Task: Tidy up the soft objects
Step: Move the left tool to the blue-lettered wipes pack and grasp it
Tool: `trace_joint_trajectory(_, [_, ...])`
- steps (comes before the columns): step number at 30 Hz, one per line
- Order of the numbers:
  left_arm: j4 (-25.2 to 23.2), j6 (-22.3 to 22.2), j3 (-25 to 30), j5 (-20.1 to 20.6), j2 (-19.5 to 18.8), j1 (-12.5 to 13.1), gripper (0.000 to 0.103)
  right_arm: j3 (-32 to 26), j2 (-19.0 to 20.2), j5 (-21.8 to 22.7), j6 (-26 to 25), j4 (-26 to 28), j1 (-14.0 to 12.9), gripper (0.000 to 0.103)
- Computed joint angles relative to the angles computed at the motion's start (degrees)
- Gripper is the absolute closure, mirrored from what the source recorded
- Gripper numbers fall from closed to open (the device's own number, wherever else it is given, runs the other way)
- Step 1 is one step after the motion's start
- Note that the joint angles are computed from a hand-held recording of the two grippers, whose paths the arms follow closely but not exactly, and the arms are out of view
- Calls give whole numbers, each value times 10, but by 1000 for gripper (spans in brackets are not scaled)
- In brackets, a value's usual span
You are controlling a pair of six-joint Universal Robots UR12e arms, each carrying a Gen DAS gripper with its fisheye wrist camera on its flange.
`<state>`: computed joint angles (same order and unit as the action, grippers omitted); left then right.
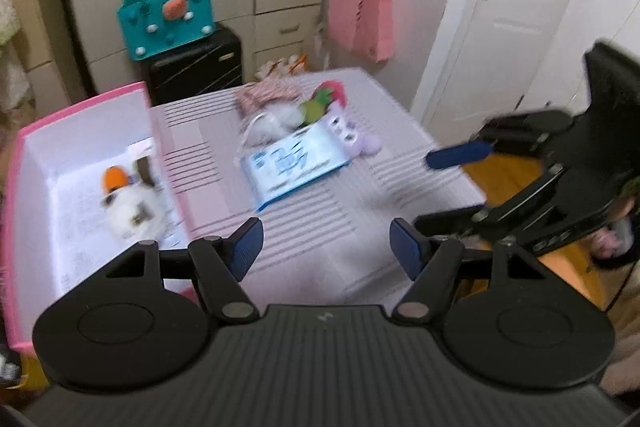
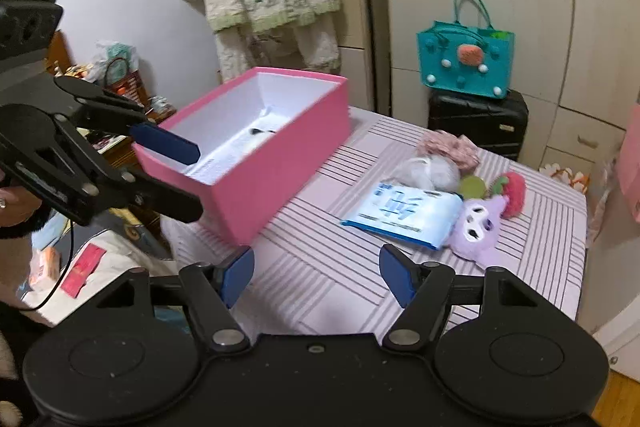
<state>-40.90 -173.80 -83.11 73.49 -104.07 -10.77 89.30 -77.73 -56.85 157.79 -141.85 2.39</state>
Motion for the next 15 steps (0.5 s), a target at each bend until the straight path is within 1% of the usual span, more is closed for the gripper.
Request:
trace_joint_trajectory(2, [24, -17, 3, -18, -14, 0, 34, 5, 10, 0, 10, -29, -4, 29])
trace_joint_trajectory(4, [48, -30, 8, -13, -28, -4, 36, 9, 21, -6, 17, -71, -7, 29])
trace_joint_trajectory(5, [70, -40, 9, -1, -35, -8, 36, 11, 27, -9, 24, -93, -8, 29])
trace_joint_trajectory(7, [113, -51, 10, 47, -50, -18, 36, 12, 43, -18, 42, -137, -9, 29])
trace_joint_trajectory(8, [121, -54, 14, 64, -57, -23, 36, 11, 50, -27, 52, -150, -8, 29])
trace_joint_trajectory(9, [121, -63, 20, 73, -65, -25, 36, 8, 58, -34, 60, -161, -7, 29])
trace_joint_trajectory(13, [95, -108, 47, 59, -94, -21, 39, -5, 88, -63, 95, -193, 0, 29])
trace_joint_trajectory(15, [93, -123, 55, 65, -106, -21, 40, -11, 100, -74, 115, -208, 5, 29])
